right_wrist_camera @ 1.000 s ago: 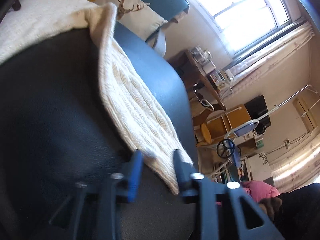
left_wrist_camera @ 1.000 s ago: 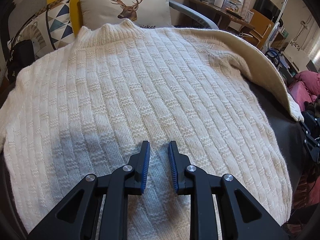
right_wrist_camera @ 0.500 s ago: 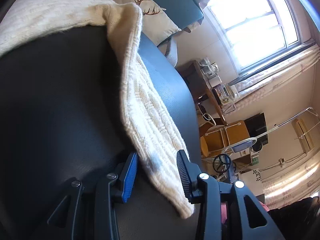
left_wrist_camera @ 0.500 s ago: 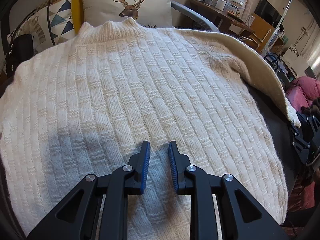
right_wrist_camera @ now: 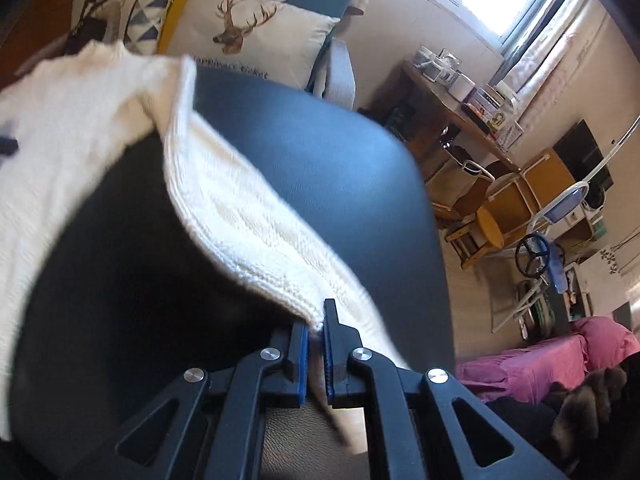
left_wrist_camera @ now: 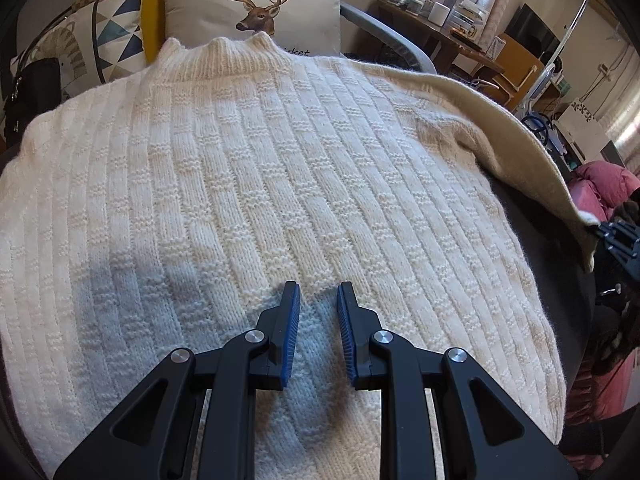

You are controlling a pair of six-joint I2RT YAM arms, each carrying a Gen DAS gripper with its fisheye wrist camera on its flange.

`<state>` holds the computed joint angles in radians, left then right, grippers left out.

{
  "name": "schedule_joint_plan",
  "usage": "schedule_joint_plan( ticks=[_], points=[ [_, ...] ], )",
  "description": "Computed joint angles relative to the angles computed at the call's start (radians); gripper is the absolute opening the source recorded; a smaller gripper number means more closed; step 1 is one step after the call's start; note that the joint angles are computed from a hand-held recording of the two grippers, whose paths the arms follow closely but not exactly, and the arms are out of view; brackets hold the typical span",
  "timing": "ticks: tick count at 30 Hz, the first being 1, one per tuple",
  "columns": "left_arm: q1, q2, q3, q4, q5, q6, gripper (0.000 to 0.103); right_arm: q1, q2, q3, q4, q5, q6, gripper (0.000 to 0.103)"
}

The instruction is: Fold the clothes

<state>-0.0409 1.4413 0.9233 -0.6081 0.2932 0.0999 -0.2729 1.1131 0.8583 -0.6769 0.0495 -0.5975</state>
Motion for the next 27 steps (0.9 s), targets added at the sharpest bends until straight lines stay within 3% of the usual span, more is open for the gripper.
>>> schedule_joint_plan(
  ticks=[5, 7, 10, 12, 16, 19, 23, 25, 27],
  points=[
    [0.023, 0.01, -0.002, 0.008, 0.037, 0.022, 0.021, -0.071, 0.128, 0.334, -0.225, -0.072, 0.002, 0.005],
    [0.034, 0.018, 0.003, 0.004, 0.053, 0.032, 0.021, -0.097, 0.278, 0.511, -0.303, -0.108, 0.046, 0.005],
    [0.048, 0.038, 0.019, -0.009, 0.074, 0.051, 0.021, -0.095, 0.499, 0.743, -0.402, -0.078, 0.09, 0.005],
    [0.05, 0.045, 0.025, -0.013, 0.077, 0.059, 0.021, -0.098, 0.71, 0.963, -0.58, -0.123, 0.138, 0.005],
    [0.041, 0.049, 0.031, -0.015, 0.067, 0.064, 0.021, -0.039, 0.947, 1.192, -0.583, 0.037, 0.257, 0.01],
    [0.036, 0.051, 0.033, -0.018, 0.061, 0.062, 0.021, -0.012, 1.057, 1.315, -0.545, 0.079, 0.325, 0.018],
    [0.032, 0.056, 0.037, -0.019, 0.059, 0.068, 0.021, -0.01, 1.127, 1.399, -0.5, 0.109, 0.388, 0.019],
    [0.037, 0.054, 0.033, -0.015, 0.066, 0.067, 0.021, -0.032, 1.055, 1.284, -0.423, 0.06, 0.432, 0.02],
    [0.045, 0.053, 0.026, -0.008, 0.081, 0.06, 0.021, -0.088, 0.959, 1.136, -0.361, -0.075, 0.541, 0.022]
  ],
)
